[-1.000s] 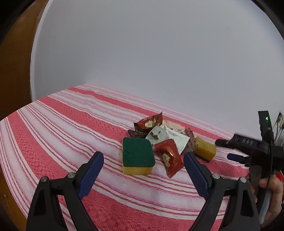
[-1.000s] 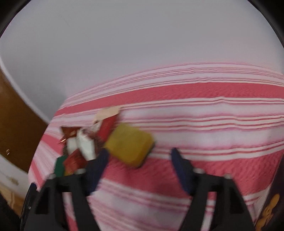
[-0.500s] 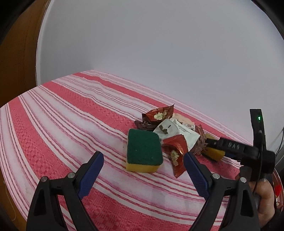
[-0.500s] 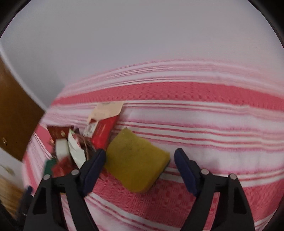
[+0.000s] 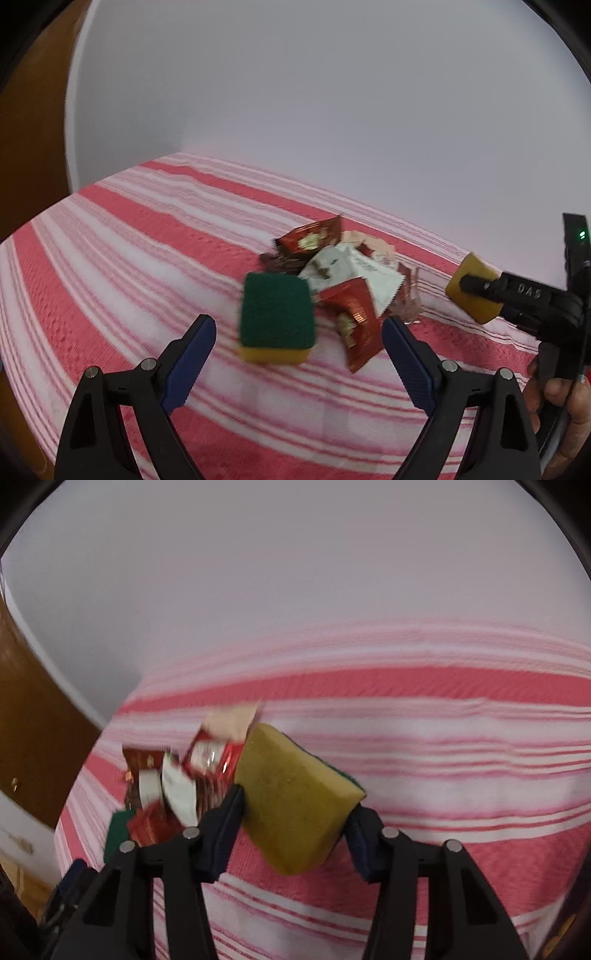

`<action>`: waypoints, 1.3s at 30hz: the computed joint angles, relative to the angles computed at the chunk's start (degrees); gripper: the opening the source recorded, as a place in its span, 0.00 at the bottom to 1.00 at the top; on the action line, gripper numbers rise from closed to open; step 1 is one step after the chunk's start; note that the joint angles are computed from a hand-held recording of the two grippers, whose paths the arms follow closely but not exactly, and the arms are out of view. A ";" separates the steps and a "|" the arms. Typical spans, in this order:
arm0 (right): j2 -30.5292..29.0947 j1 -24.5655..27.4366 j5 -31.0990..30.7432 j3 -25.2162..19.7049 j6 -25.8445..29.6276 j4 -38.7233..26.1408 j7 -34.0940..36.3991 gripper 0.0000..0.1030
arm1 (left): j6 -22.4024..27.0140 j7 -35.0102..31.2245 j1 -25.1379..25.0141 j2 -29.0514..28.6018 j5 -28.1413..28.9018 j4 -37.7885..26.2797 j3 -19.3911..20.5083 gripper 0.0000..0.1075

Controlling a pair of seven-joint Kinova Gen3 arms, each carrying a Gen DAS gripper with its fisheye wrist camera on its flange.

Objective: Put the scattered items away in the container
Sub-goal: 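Grasp the plain yellow sponge with the right tool, then grasp a red candy wrapper with the left tool while the right tool holds the sponge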

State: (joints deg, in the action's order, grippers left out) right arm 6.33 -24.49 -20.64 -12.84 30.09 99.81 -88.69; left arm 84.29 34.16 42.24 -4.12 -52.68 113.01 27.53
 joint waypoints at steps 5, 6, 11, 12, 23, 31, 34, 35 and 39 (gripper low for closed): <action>-1.26 -0.50 2.58 1.05 -3.31 1.40 -5.18 0.51 | -3.81 -6.06 -2.21 1.97 0.58 -3.08 -3.37 0.86; -1.27 -0.88 3.96 1.16 -3.85 1.49 -6.38 0.51 | -4.78 -6.82 -2.67 2.37 0.76 -3.56 -3.95 0.86; -1.00 -0.82 4.97 0.66 -4.24 1.21 -7.31 0.52 | -4.73 -12.78 -3.27 6.30 1.68 -7.36 -6.34 0.86; -0.84 -0.84 4.72 0.52 -4.48 1.31 -7.36 0.52 | -4.63 -14.11 -3.74 6.95 2.41 -8.19 -6.66 0.86; -0.44 -0.03 2.23 0.04 -4.58 1.82 -5.35 0.52 | -1.64 -16.49 -2.81 10.19 3.19 -11.84 -10.92 0.48; 0.15 1.41 -1.82 -0.22 -3.79 1.79 -2.31 0.52 | 2.42 -3.04 0.70 7.36 -7.61 -5.09 -4.74 0.45; 0.31 2.12 -3.49 -0.24 -3.49 1.84 -1.29 0.52 | 7.29 3.95 7.57 6.71 -14.35 -0.91 -4.62 0.44; 0.39 2.40 -4.16 -0.27 -3.28 1.81 -0.87 0.52 | 7.17 6.28 8.08 5.58 -16.17 1.09 -3.43 0.44; 0.17 2.96 -6.09 -0.28 -3.62 2.26 0.17 0.52 | 6.50 9.44 8.47 4.37 -19.03 4.29 -1.86 0.44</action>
